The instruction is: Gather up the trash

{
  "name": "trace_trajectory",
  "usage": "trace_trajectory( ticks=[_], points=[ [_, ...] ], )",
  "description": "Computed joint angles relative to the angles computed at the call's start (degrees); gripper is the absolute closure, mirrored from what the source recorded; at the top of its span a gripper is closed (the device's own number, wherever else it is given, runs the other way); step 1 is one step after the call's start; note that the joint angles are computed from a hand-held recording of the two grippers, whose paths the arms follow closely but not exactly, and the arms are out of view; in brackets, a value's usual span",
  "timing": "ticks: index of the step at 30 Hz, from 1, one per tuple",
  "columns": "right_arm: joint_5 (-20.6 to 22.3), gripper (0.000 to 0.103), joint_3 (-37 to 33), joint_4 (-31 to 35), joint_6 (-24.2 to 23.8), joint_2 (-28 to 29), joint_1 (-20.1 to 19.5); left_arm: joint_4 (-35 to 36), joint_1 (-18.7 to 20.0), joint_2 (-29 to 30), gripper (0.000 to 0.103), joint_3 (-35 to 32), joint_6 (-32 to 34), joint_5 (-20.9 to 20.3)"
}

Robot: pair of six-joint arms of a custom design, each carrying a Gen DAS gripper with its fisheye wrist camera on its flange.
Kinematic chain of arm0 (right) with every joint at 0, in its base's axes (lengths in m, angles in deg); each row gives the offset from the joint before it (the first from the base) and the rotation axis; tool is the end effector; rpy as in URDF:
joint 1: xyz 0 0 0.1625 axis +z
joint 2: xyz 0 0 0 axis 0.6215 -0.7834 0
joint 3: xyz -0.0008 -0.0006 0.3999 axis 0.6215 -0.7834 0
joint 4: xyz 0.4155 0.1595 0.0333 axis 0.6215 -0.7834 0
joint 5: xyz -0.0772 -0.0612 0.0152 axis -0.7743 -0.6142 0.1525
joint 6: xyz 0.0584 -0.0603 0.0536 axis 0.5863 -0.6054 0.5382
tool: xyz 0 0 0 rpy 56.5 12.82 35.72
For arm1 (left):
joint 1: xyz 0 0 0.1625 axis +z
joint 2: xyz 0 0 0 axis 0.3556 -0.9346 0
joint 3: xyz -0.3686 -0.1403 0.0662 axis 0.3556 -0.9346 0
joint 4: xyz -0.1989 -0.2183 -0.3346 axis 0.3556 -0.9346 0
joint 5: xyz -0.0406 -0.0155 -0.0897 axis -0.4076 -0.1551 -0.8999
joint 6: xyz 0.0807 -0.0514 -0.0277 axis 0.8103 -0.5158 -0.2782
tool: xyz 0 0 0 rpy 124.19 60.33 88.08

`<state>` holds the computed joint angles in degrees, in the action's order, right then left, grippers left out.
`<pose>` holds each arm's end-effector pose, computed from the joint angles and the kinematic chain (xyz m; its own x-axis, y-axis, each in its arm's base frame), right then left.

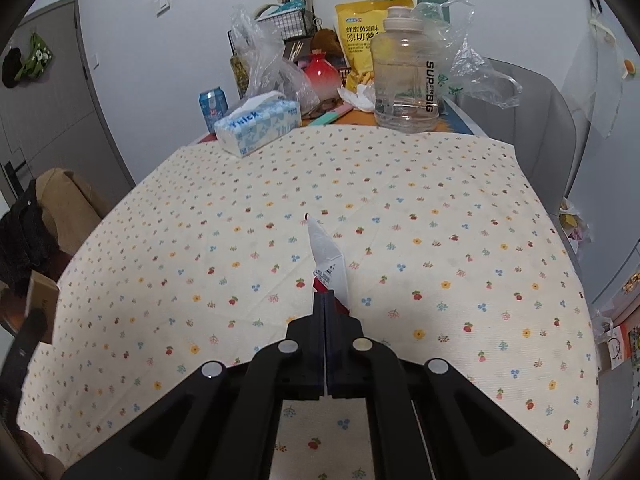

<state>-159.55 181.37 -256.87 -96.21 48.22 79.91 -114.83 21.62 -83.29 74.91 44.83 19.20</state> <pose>0.3861 -0.5603 0.0773 -0.7837 -0.2079 0.5853 -0.5440 0.6845 -0.4853 -0.1206 -0.4176 0.3369 -0.8251 -0.2818 -0.4896 0.3869 0.3496 -0.8533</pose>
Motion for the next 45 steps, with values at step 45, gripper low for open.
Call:
trace_trajectory(
  ticks=[45],
  points=[
    [-9.75, 0.102, 39.41, -11.18, 4.23, -45.44, -0.75, 1.15, -23.85, 18.70, 0.065, -1.49, -8.12, -5.08]
  ],
)
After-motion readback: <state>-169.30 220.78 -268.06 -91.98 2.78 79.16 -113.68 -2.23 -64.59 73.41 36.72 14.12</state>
